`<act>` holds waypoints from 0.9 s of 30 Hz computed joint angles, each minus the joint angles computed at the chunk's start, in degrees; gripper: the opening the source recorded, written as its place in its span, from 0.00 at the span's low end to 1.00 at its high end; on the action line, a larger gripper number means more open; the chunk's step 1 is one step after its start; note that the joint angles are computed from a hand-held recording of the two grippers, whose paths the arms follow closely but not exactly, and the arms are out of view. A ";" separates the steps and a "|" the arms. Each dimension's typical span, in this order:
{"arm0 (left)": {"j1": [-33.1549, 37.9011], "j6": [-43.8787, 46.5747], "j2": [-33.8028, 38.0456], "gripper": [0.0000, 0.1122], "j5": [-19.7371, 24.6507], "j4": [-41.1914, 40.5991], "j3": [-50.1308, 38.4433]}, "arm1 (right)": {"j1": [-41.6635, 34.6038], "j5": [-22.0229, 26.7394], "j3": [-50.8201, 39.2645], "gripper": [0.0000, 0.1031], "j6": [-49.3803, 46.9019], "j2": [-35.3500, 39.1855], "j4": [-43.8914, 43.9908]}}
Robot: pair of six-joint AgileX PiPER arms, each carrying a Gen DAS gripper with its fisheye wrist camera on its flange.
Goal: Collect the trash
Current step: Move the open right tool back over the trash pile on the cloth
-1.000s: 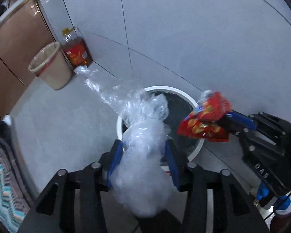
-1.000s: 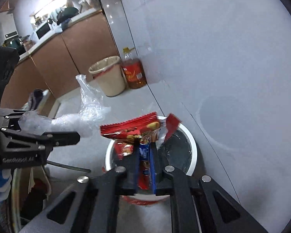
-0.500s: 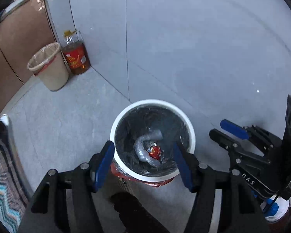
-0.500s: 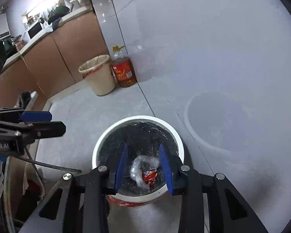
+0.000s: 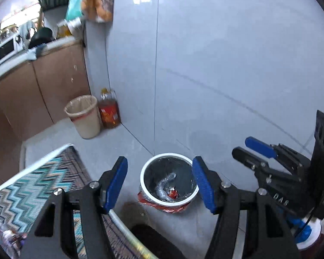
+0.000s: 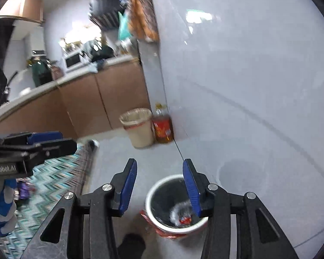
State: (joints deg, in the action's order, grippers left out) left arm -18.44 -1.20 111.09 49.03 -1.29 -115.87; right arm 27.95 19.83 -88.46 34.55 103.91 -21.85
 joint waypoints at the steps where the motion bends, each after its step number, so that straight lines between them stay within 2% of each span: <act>1: 0.36 0.00 -3.69 0.54 -1.68 0.18 3.98 | 1.34 0.07 0.64 0.41 2.68 -1.69 -2.89; 4: 2.02 0.10 -13.51 0.57 -5.24 0.36 13.37 | 5.72 0.81 1.54 0.42 10.74 -5.28 -11.89; 8: 6.87 2.83 -25.00 0.58 -6.85 -1.47 21.97 | 12.01 2.87 0.63 0.43 17.80 -8.25 -21.44; 11: 12.10 7.07 -31.20 0.58 -6.88 -4.84 26.46 | 15.30 3.64 -1.45 0.43 18.25 -8.66 -23.30; 13: 17.98 11.90 -34.98 0.58 -6.28 -9.31 29.33 | 17.26 3.88 -3.12 0.43 17.68 -8.43 -23.30; 19: 38.51 26.51 -40.42 0.58 -5.29 -22.05 35.96 | 21.67 4.90 -8.33 0.43 14.41 -5.88 -21.17; 24: 55.37 37.76 -39.82 0.58 -2.92 -32.48 39.31 | 24.05 5.74 -16.60 0.43 6.40 -0.48 -13.54; 27: 62.75 43.59 -37.97 0.58 -1.68 -37.40 41.58 | 25.06 6.66 -20.69 0.43 1.80 2.58 -8.84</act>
